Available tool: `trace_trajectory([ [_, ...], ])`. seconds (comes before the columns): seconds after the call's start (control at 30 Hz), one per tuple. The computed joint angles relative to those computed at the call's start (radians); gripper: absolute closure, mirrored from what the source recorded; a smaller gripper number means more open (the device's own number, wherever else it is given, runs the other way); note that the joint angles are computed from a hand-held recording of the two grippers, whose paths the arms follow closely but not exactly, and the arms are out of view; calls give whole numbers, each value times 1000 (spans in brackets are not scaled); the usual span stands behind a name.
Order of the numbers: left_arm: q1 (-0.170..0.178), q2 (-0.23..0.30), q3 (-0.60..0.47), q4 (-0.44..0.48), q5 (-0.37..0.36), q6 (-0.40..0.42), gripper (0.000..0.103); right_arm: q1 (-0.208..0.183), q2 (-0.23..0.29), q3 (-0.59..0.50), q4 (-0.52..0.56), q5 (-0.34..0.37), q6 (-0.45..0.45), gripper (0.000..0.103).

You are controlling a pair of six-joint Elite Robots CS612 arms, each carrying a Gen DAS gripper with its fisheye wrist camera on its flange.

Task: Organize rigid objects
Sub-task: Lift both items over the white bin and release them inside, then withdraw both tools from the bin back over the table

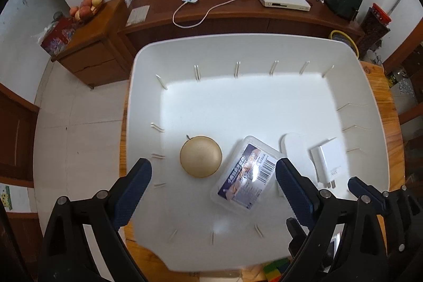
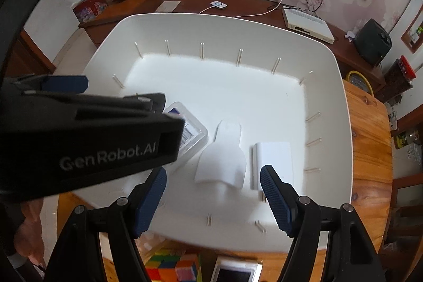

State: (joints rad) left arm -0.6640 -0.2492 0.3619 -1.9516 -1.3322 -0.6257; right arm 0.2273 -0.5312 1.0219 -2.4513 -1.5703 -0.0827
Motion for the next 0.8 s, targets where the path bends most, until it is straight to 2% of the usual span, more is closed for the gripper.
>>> trace_trajectory([
  [0.37,-18,-169,298,-202,27,3,7,10,-89,136,-104,-20,23,29],
  [0.8,-44,-302,519,-380,52,9,7,17,-200,299,-243,-50,50,29],
])
